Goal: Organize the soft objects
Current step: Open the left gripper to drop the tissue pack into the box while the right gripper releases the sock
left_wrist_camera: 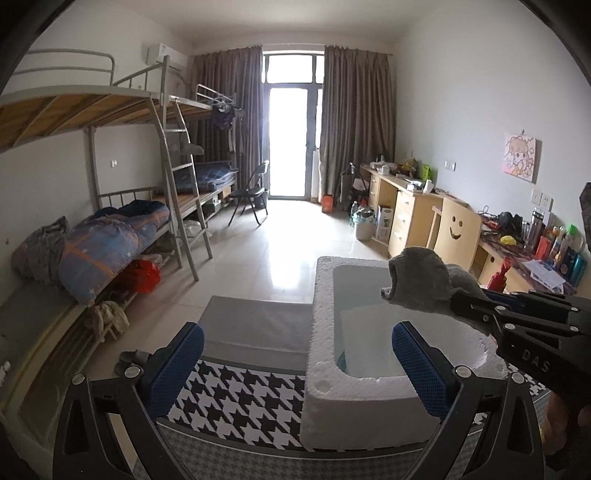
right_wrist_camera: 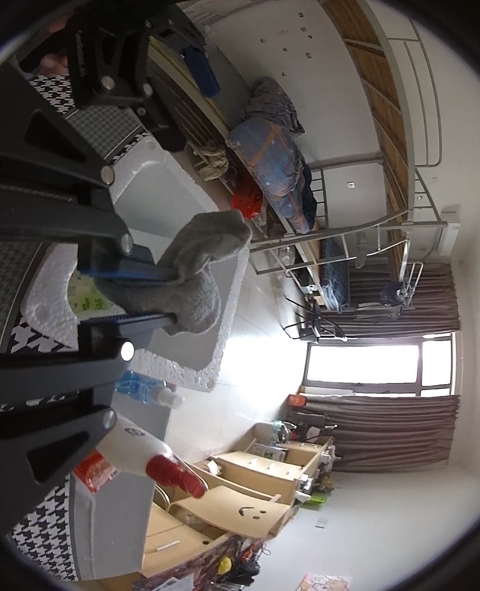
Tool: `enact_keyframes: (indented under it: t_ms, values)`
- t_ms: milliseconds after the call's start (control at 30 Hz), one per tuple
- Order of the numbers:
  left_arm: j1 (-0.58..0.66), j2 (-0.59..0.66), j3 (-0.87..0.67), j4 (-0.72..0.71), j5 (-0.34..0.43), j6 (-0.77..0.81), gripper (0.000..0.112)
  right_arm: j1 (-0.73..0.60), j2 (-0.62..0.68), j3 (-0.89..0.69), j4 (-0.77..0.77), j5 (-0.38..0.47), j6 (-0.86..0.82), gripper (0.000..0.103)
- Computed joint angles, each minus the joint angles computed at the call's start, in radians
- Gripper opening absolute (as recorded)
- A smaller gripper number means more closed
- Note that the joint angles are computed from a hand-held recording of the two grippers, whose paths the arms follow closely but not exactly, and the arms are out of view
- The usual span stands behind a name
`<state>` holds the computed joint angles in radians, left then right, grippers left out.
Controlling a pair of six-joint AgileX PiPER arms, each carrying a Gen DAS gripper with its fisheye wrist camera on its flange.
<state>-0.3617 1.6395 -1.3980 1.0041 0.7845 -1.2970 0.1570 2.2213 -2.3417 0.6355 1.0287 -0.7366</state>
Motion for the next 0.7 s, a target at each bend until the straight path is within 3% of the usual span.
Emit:
enact_keyframes:
  t_ms: [200, 267, 333, 400, 633, 700]
  values:
    - [0.003, -0.015, 0.021, 0.011, -0.001, -0.014, 0.102, 0.011, 0.074, -0.142, -0.035, 0.060, 0.066, 0.020]
    - [0.004, -0.016, 0.023, 0.013, 0.000, -0.013, 0.102, 0.016, 0.124, -0.234, -0.053, 0.108, 0.097, 0.030]
    - [0.007, -0.019, 0.028, 0.013, -0.004, -0.015, 0.102, 0.020, 0.142, -0.264, -0.063, 0.134, 0.108, 0.063]
    - [0.005, -0.020, 0.028, 0.013, -0.002, -0.015, 0.102, 0.021, 0.102, -0.175, -0.043, 0.085, 0.066, 0.071]
    - [-0.007, -0.019, 0.034, 0.032, 0.002, -0.031, 0.102, 0.018, 0.011, -0.015, -0.023, 0.009, -0.005, 0.073]
    - [-0.012, -0.022, 0.037, 0.038, 0.004, -0.034, 0.102, 0.009, -0.011, 0.016, -0.003, -0.002, -0.024, 0.077]
